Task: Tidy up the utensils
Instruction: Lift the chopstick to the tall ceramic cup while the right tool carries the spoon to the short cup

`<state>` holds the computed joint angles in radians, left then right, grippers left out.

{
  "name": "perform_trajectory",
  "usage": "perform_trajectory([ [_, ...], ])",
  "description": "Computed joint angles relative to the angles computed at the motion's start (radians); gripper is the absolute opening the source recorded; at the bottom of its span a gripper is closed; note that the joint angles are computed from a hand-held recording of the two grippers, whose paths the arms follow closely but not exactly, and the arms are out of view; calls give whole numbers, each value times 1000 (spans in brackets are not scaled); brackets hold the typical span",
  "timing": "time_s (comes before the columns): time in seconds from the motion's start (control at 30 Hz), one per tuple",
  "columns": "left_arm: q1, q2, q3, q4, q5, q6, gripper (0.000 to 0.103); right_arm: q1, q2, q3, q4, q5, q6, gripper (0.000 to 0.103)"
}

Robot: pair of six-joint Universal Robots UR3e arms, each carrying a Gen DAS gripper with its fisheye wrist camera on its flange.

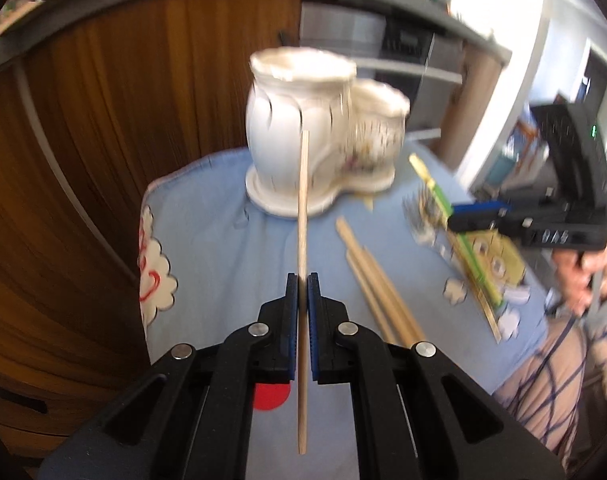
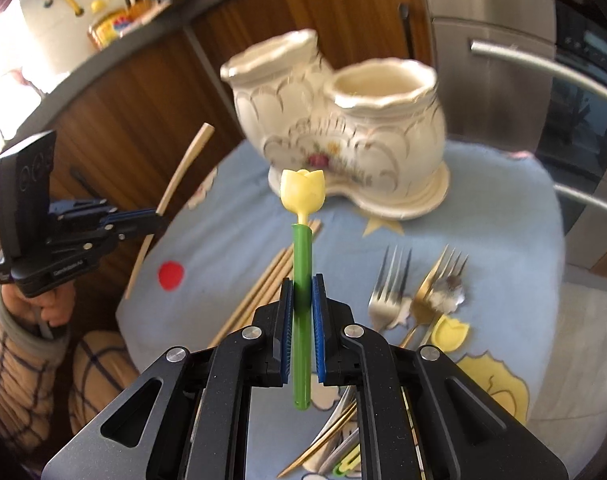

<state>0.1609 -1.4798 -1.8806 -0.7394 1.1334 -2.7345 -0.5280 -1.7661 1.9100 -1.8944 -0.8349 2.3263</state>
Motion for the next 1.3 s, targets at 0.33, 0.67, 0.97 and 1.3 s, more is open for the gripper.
perform_trajectory([
  [0.33,51,39,-98,364,-148,-187,5,-44,-82,141,-362,190,204,10],
  [0.67,-34,-199,156,628,-114,-406,5,-3,167,53,-836,286,528,10],
  [0.97,-106,-433,395,819,-26,-532,5,67,380,-112,-1130,224,758,10],
  [1.3,-175,-576,460,947,109,-542,5,146,494,-162,-1271,77,811,10],
])
